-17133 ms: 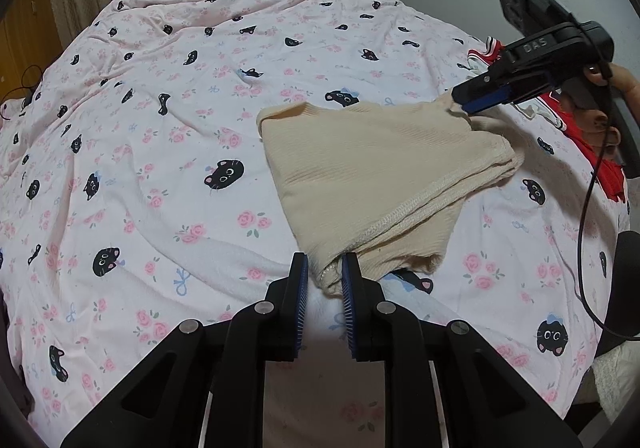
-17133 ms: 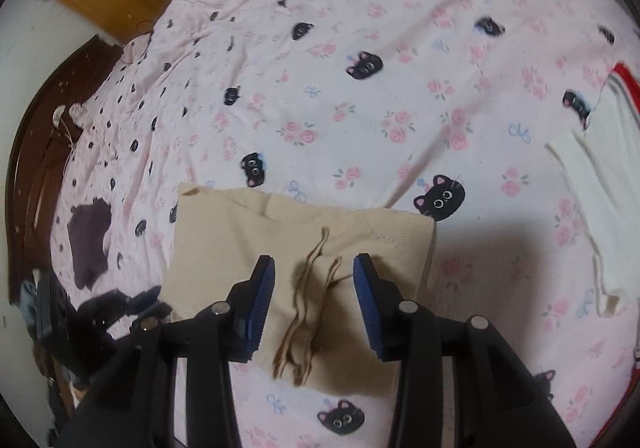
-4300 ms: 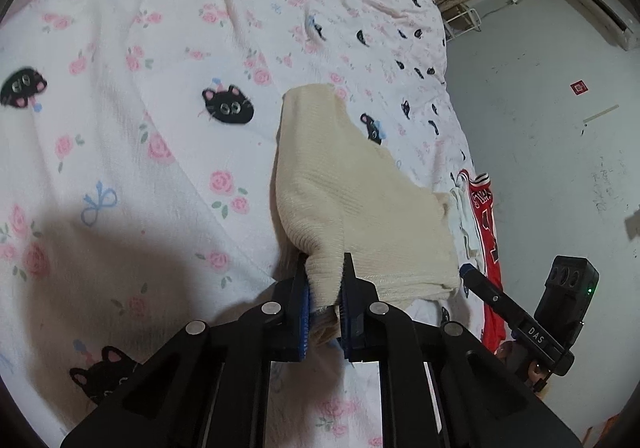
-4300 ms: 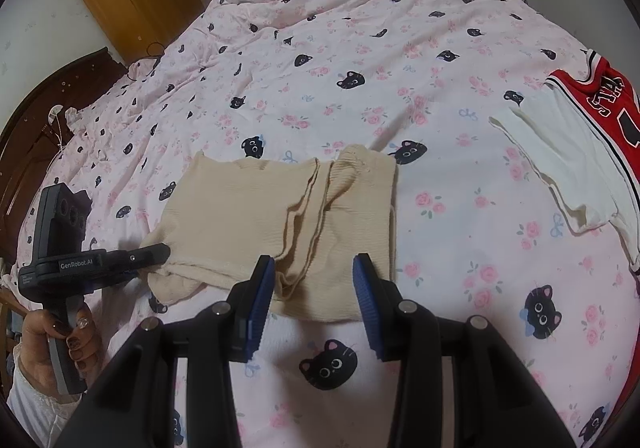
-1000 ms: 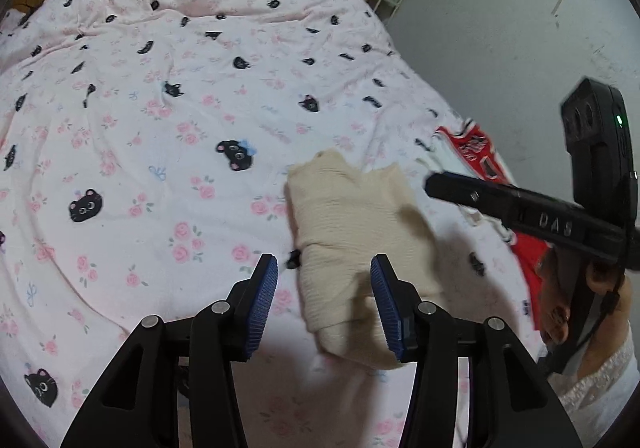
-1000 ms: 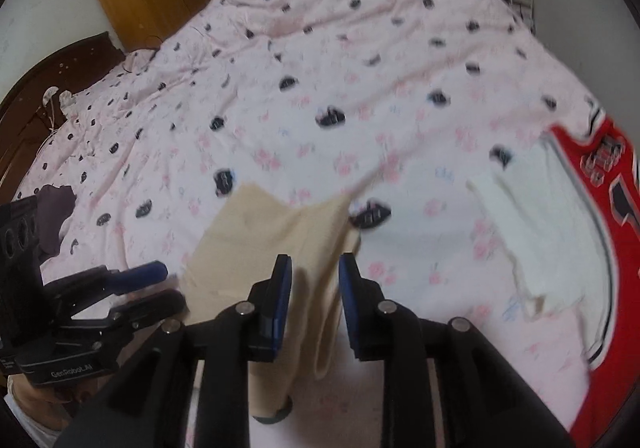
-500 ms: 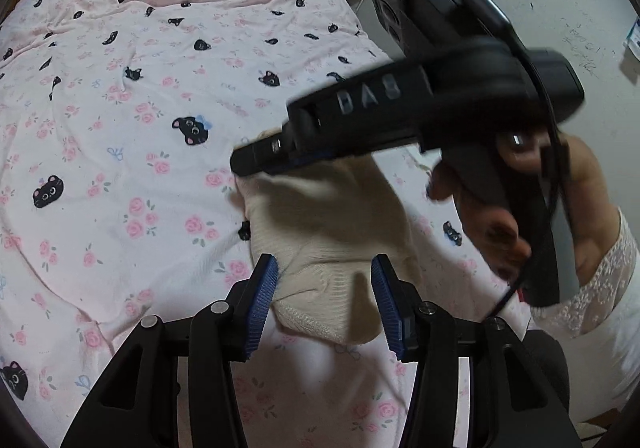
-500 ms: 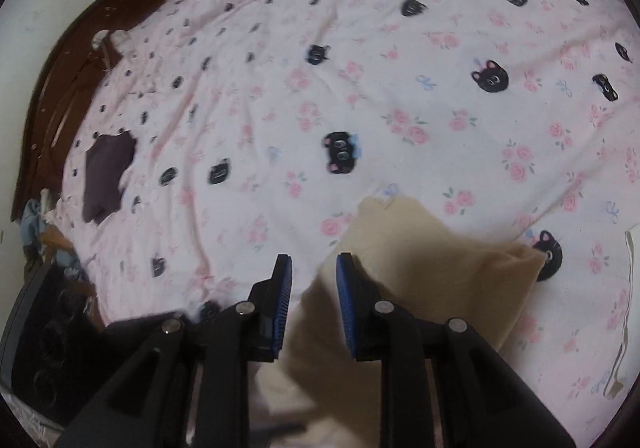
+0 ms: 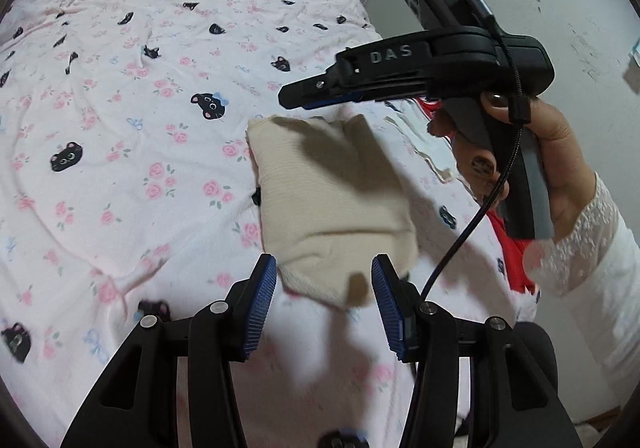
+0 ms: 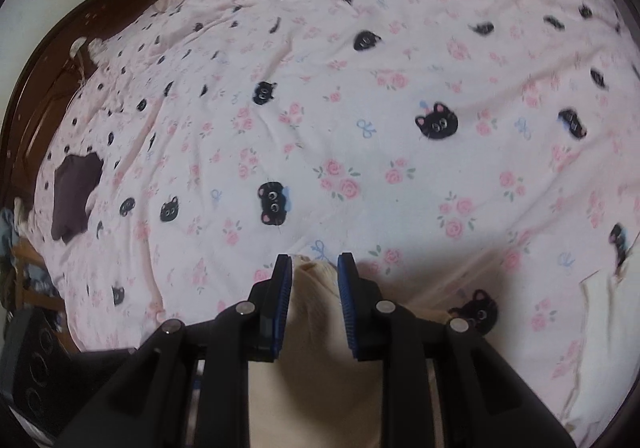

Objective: Fold clothes

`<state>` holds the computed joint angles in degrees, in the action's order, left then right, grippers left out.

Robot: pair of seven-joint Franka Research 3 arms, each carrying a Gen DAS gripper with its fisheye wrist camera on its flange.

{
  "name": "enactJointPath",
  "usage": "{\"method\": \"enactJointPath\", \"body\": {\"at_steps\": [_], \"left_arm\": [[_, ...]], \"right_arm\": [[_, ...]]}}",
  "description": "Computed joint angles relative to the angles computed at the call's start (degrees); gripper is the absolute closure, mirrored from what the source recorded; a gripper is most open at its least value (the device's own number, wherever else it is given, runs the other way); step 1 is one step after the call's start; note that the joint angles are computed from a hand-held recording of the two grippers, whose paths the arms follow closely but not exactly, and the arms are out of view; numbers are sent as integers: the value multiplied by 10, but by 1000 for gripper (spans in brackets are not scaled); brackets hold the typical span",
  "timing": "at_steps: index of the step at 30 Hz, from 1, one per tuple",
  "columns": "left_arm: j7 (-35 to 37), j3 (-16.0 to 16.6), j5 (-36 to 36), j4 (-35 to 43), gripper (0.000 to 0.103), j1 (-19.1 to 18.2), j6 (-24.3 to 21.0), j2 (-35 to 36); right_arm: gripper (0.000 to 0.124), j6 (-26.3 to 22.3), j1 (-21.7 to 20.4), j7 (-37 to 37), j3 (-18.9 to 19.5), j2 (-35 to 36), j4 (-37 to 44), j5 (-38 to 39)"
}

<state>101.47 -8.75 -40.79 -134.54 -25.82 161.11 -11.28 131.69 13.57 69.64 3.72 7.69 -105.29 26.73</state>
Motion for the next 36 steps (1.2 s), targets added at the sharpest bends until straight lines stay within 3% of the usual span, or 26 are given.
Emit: {"method": "enactJointPath", "body": {"at_steps": [6, 9, 11, 15, 17, 20, 25, 32, 33, 34, 36], "left_arm": [[45, 9, -25, -33, 59, -32, 39, -28], [45, 4, 6, -35, 59, -34, 71, -15], [48, 14, 10, -34, 59, -39, 65, -10], [124, 37, -58, -21, 62, -56, 50, 5], [178, 42, -126, -16, 74, -61, 45, 7], [214, 37, -188, -8, 77, -50, 38, 11], [161, 5, -150, -6, 77, -4, 28, 18], [174, -8, -161, 3, 78, 8, 19, 31], [175, -11, -162, 5, 80, 10, 19, 34], [172, -13, -160, 6, 90, 12, 19, 36], [174, -15, -168, 8, 94, 16, 14, 38]], "right_arm": [[99, -5, 5, -69, 2, -62, -49, 9], [99, -7, 11, -59, 2, -72, -61, -20], [99, -8, 15, -49, 3, -73, -65, -35], [99, -10, 17, -45, 1, -80, -75, -44], [99, -8, 17, -37, 1, -78, -75, -52], [99, -14, 15, -30, -2, -69, -65, -53], [99, -19, 13, -26, -2, -61, -54, -54], [99, -21, 16, -32, 0, -59, -52, -60], [99, -21, 16, -32, 0, -58, -51, -60], [99, -21, 16, -32, 1, -57, -50, -61], [99, -20, 17, -30, 1, -55, -48, -64]]}}
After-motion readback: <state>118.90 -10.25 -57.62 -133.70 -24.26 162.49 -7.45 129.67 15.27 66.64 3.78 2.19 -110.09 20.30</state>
